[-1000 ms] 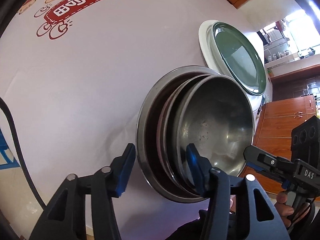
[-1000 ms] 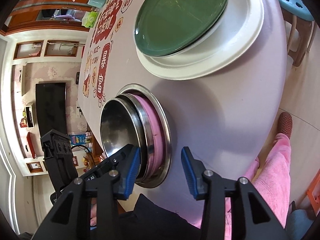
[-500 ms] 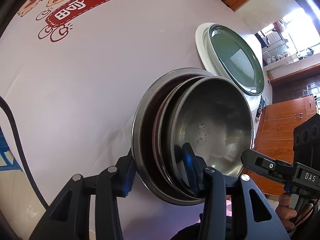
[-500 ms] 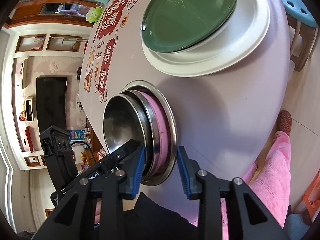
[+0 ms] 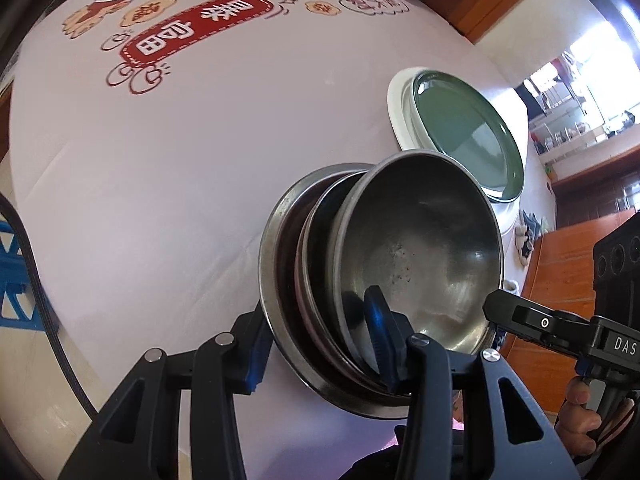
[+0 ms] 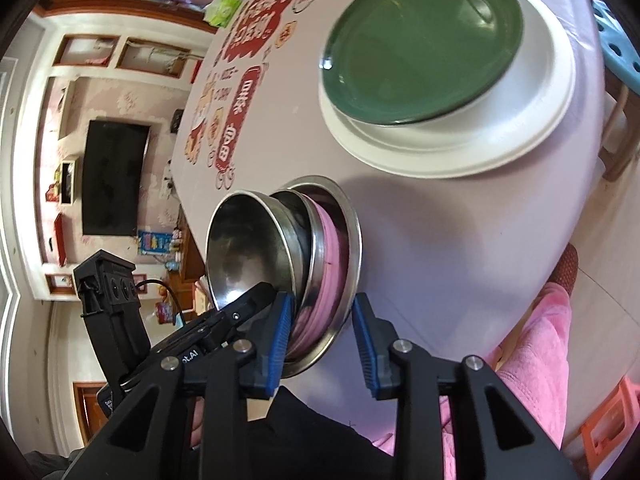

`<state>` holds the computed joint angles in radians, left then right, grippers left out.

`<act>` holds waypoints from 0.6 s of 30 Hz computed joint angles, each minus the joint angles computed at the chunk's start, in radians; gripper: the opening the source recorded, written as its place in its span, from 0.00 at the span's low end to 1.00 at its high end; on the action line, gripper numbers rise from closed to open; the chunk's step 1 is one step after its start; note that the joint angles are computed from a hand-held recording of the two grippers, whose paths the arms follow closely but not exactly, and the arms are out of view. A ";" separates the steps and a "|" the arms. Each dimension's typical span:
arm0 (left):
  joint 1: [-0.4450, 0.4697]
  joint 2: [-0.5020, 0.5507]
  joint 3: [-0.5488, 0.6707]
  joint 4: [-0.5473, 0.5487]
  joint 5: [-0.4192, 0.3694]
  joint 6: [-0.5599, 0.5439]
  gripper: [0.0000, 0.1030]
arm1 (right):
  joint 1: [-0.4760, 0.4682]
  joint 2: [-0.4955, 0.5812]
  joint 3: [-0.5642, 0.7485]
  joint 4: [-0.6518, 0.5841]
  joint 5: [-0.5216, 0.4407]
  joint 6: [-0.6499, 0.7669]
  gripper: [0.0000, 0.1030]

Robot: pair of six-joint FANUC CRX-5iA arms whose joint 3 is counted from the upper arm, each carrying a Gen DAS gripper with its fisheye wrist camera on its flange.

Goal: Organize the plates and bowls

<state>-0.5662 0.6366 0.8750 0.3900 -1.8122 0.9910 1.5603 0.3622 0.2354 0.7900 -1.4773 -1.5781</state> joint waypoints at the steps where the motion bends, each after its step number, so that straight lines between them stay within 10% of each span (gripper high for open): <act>1: 0.001 -0.008 -0.010 0.001 0.006 0.007 0.41 | 0.001 -0.002 -0.001 0.003 0.001 0.007 0.30; 18: -0.032 -0.146 -0.187 0.064 0.181 0.169 0.42 | 0.048 -0.139 -0.131 0.059 -0.003 0.184 0.30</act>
<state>-0.5979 0.4907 0.6884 0.4535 -1.6315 1.1597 1.6084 0.2229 0.1047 0.8490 -1.4807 -1.3938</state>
